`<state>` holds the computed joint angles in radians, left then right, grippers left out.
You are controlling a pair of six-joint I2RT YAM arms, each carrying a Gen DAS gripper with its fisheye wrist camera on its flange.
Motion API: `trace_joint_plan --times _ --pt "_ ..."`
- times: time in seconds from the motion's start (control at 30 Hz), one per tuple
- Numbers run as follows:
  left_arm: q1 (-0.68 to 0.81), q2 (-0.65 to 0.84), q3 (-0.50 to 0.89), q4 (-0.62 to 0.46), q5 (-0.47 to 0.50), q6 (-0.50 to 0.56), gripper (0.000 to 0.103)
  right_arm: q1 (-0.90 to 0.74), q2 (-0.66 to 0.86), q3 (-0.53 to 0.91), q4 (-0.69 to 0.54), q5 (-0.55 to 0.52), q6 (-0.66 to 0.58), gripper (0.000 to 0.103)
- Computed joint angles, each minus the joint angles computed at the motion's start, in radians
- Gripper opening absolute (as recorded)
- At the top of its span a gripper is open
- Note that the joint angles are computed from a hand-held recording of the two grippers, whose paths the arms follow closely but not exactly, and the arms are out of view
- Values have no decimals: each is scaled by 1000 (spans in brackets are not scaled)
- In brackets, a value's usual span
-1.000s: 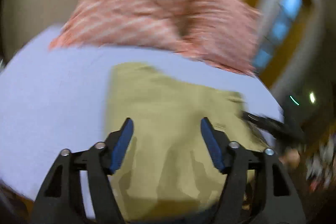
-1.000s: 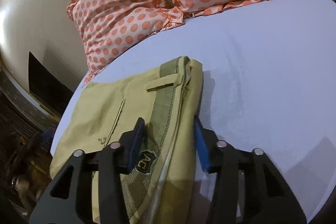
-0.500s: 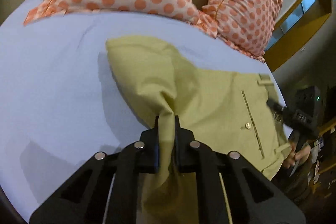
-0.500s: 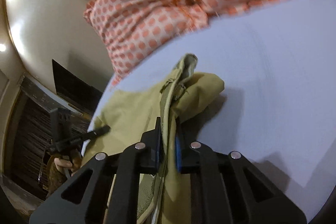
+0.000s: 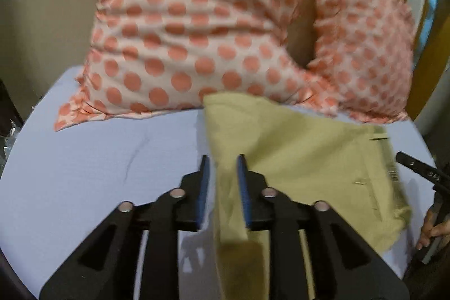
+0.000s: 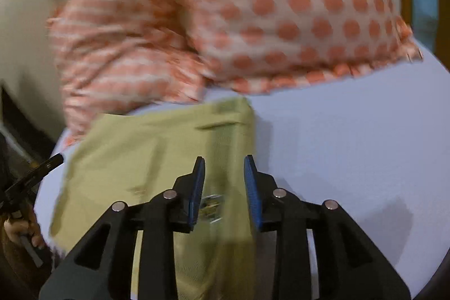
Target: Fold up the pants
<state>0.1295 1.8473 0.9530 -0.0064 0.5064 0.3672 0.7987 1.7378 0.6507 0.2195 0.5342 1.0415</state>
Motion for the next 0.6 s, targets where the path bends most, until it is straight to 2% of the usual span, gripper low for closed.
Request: trace_joint_plan --times 0.1,0.13,0.2,0.23,0.3,0.37,0.4,0.47,0.53,0.6 --pt "16 -68 -56 -136 164 96 38 50 -2 -1 81 -45 -54 53" --pt "-8 -57 -50 -176 164 112 41 52 29 30 71 -82 -58 56" --pt "-74 16 -13 -238 126 110 41 34 99 107 6 -135 -46 57" --pt "-102 44 -8 -222 90 87 41 21 136 139 -36 -157 -23 58" --pt "-149 95 -12 -163 24 52 43 9 163 134 1 -168 -4 59" --pt "-167 60 -65 -104 -4 57 47 18 153 146 -40 -165 18 59" --pt "-164 24 -96 -104 -14 65 50 36 140 162 -98 -141 46 61" --pt "-129 -66 -173 -110 4 105 64 124 104 194 -240 -31 108 74" --pt "-65 -184 -271 -108 23 153 89 244 96 232 -333 104 160 97" --pt "20 -348 -417 -77 0 191 99 377 140 325 -510 219 278 102"
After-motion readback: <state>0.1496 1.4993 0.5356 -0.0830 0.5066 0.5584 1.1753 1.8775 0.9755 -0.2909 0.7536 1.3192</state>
